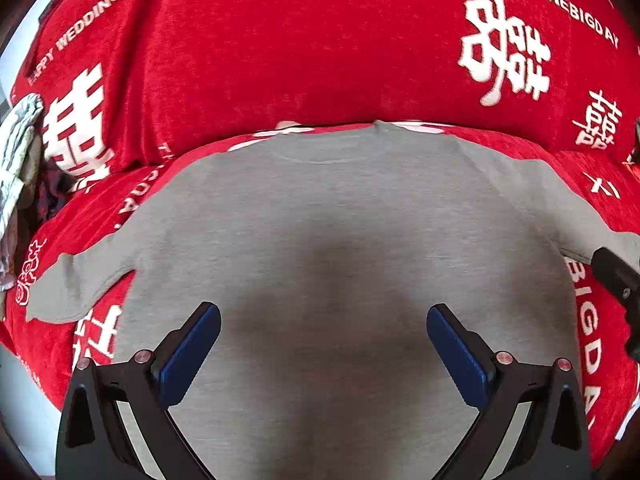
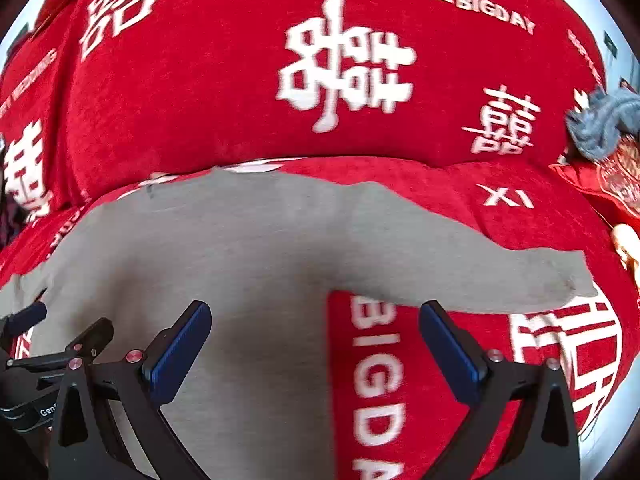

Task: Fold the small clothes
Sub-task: 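Move the right gripper to the sweater sleeve cuff and close on it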

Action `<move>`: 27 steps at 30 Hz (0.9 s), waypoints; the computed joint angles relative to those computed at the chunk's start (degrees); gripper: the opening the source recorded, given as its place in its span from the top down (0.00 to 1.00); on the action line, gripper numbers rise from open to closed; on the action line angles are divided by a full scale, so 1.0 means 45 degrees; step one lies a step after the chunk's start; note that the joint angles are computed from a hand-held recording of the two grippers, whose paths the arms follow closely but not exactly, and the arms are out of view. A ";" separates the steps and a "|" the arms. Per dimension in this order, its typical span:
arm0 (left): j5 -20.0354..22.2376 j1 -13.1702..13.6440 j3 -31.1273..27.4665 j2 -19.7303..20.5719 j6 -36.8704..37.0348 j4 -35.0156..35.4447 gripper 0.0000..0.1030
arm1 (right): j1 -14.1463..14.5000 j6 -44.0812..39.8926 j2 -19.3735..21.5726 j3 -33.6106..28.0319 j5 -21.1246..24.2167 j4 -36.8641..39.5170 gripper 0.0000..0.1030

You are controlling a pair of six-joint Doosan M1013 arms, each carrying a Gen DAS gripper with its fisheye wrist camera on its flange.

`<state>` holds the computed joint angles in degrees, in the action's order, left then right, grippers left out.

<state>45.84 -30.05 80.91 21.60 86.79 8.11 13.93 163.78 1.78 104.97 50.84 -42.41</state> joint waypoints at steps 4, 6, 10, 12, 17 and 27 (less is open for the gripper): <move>0.0260 -0.0371 -0.0187 0.0121 -0.0038 0.0143 0.00 | -0.0457 0.0077 -0.0363 0.0381 -0.0017 0.0012 0.00; 0.0364 -0.0546 -0.0287 0.0174 -0.0001 0.0147 0.00 | -0.0671 0.0121 -0.0539 0.0566 -0.0036 0.0052 0.00; 0.0507 -0.0971 -0.0481 0.0277 0.0059 0.0228 0.00 | -0.1176 0.0278 -0.0903 0.0949 -0.0081 0.0158 0.00; 0.0553 -0.1182 -0.0576 0.0328 0.0129 0.0255 0.00 | -0.1395 0.0350 -0.1068 0.1129 -0.0082 0.0199 0.00; 0.0650 -0.1688 -0.0804 0.0485 0.0370 0.0239 0.00 | -0.1901 0.0413 -0.1412 0.1526 -0.0020 0.0353 0.00; 0.1015 -0.2521 -0.1458 0.1063 0.0370 0.0231 0.00 | -0.3097 0.0459 -0.2194 0.2408 -0.0052 0.0543 0.00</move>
